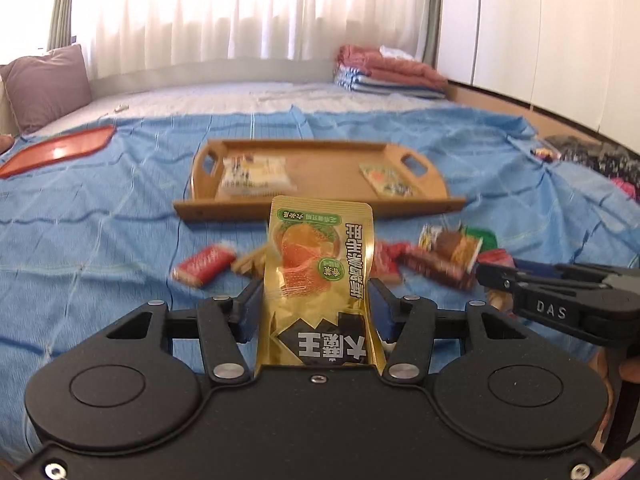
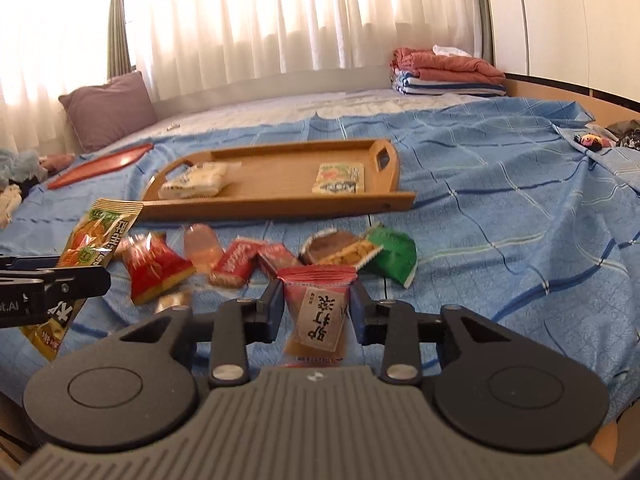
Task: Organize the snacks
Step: 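Carry both packets onto the wooden tray and release them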
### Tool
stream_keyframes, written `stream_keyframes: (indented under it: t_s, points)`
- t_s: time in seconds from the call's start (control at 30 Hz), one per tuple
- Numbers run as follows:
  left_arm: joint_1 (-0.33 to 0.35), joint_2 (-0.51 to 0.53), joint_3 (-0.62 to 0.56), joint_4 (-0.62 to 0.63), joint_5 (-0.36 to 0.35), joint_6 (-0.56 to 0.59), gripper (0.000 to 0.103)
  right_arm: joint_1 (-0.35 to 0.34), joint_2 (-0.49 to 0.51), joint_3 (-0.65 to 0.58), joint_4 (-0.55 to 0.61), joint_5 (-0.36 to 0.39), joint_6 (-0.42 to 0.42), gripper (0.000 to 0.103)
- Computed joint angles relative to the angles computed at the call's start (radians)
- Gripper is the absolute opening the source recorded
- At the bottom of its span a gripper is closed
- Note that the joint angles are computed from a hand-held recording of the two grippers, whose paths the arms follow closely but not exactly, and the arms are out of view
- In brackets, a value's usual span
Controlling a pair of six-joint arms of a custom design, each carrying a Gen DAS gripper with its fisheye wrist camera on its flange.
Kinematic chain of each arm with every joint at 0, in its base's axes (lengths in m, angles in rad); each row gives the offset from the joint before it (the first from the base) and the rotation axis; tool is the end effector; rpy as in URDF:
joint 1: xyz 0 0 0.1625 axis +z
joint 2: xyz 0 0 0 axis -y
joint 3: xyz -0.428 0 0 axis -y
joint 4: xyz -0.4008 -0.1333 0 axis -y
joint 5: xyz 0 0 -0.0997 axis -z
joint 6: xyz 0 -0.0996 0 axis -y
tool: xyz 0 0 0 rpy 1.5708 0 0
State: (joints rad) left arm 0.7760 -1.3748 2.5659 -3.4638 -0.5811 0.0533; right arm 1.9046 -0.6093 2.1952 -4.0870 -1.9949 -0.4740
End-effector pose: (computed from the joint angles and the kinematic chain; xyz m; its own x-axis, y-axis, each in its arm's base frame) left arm -0.0934 -0.3950 0.2327 -0.7396 0.0423 -0.6718 0.5852 0.5334 -0.6108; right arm 0.2436 -0.4207 0.0324 -0.7730 -0.2460 0.5848 -0.6166 0.5083 -0.6012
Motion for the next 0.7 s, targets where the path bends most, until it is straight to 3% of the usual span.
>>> stream_keyframes:
  t_s: [0.27,0.37,0.53,0.7]
  points:
    - [0.076,0.035,-0.179,-0.02,-0.054,0.147,0.052,-0.004,-0.041,-0.082,0.077,0.046,0.039,0.036]
    - [0.113,0.048,-0.251,0.031,-0.091,0.154,0.052,-0.014,-0.055,-0.124,0.13,0.06,0.067,0.036]
    - [0.178,0.115,-0.401,0.131,-0.14,0.141,0.052,-0.027,-0.074,-0.222,0.271,0.072,0.102,0.036]
    - [0.248,0.203,-0.568,0.281,-0.215,0.074,0.052,-0.036,-0.075,-0.366,0.493,0.09,0.155,0.036]
